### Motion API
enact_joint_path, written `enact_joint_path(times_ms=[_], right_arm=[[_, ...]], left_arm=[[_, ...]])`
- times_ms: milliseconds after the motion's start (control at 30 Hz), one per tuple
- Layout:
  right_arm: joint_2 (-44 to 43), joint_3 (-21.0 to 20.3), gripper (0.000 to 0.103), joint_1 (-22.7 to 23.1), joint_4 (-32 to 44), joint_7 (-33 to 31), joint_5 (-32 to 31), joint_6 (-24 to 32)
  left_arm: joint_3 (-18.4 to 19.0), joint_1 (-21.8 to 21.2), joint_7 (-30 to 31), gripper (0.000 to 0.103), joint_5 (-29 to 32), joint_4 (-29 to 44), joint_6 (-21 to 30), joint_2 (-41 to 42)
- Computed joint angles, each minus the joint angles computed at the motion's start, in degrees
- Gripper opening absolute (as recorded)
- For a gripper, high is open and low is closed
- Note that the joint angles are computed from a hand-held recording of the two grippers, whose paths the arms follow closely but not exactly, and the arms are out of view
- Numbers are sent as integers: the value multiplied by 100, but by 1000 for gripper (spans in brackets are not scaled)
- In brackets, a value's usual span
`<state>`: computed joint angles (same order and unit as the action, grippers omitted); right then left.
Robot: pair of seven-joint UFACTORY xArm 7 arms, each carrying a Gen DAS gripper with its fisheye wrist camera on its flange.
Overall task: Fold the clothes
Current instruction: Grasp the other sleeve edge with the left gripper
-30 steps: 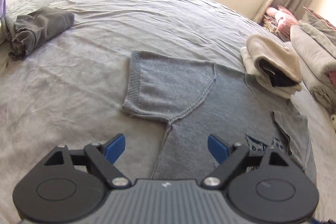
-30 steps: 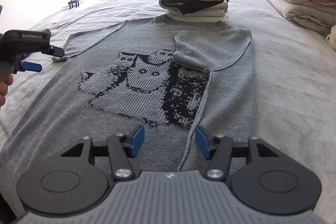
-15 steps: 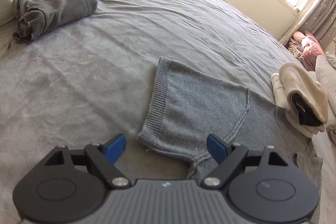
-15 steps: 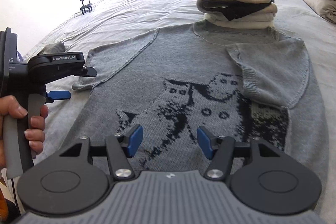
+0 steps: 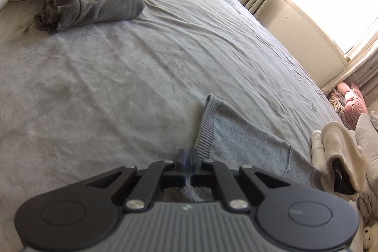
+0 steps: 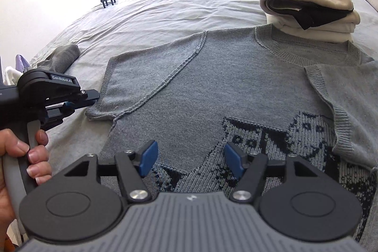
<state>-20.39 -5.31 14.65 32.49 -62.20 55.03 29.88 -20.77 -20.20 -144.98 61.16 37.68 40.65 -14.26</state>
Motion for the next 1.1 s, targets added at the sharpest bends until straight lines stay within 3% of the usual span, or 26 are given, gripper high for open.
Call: enact_joint_path(times_ms=[233, 500, 533, 567, 667, 733, 767, 800, 967, 1100], right_arm=[[165, -25, 67, -109, 331, 148, 88, 469], [177, 61, 67, -116, 644, 34, 357, 412], [193, 77, 67, -117, 676, 16, 376, 383], [209, 92, 67, -116, 709, -2, 394, 354], [257, 115, 67, -106, 790, -69, 421, 348], [281, 107, 67, -97, 811, -170, 446, 447], [296, 125, 67, -90, 814, -216, 452, 470], [322, 168, 67, -73, 808, -261, 452, 451], [436, 381, 67, 81, 753, -557, 481, 280], [485, 549, 67, 387, 661, -1156, 856, -96]], left_arm=[[-41, 3, -513, 0, 1149, 75, -288, 66], [121, -230, -1689, 0, 2995, 240, -654, 181], [88, -198, -1694, 0, 2945, 257, -703, 179], [288, -405, -1464, 0, 2655, 266, -670, 192], [243, -395, -988, 4, 1824, 254, -476, 182], [223, -397, -590, 22, 1238, 262, -250, 194], [219, -393, -449, 43, 950, 247, -155, 163], [209, -384, -315, 55, 669, 235, -56, 133], [209, -282, 679, 55, -540, 37, 268, -209], [182, -56, 902, 32, -873, -409, -99, -675]])
